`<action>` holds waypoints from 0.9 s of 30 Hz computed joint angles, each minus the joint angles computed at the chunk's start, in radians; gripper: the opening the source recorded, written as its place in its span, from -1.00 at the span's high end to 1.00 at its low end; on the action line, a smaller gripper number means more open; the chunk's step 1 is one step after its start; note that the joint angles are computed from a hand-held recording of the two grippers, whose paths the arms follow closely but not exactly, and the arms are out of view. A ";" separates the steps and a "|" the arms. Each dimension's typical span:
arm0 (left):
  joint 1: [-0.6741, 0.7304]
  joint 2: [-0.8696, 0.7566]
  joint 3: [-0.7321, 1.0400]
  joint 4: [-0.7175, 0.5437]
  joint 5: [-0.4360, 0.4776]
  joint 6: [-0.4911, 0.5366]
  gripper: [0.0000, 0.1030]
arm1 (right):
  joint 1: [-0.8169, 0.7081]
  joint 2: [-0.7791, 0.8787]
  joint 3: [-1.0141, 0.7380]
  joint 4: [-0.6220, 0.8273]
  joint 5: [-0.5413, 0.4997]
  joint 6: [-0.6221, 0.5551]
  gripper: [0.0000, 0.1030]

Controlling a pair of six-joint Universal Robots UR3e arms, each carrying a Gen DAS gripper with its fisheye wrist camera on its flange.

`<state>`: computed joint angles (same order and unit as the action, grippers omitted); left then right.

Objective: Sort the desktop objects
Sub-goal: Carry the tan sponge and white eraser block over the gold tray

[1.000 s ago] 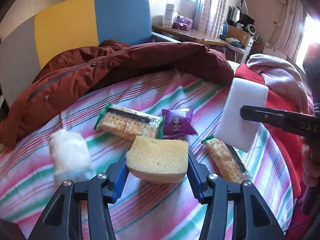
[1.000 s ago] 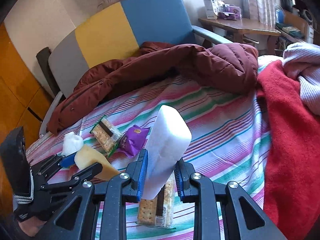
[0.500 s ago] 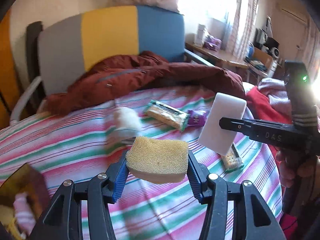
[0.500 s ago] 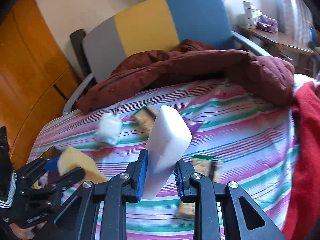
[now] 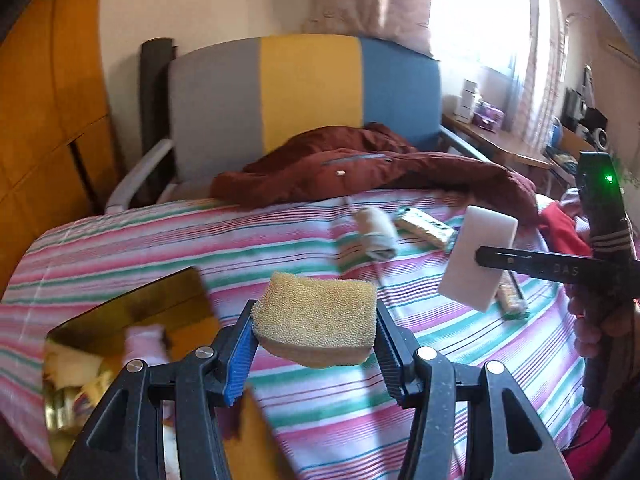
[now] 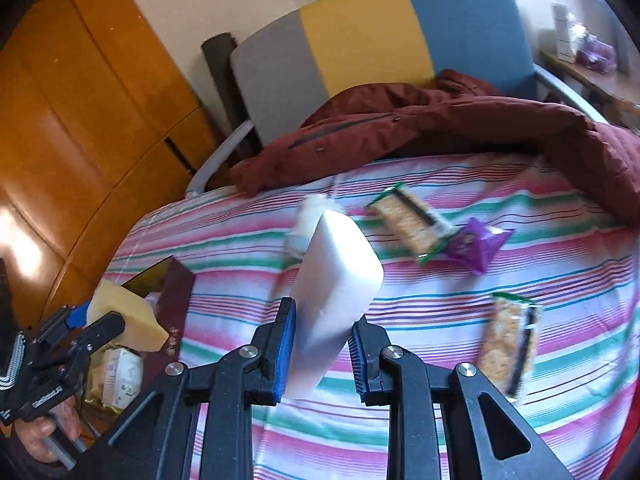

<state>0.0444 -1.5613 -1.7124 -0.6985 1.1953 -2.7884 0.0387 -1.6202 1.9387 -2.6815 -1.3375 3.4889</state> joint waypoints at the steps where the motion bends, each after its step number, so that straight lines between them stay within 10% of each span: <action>1: 0.015 0.015 -0.017 0.004 -0.002 0.005 -0.06 | 0.020 0.016 -0.020 0.001 -0.004 0.010 0.50; 27: 0.562 0.306 -0.282 -0.146 -0.238 0.235 -0.06 | 0.472 0.578 -0.768 0.105 -0.077 0.234 0.50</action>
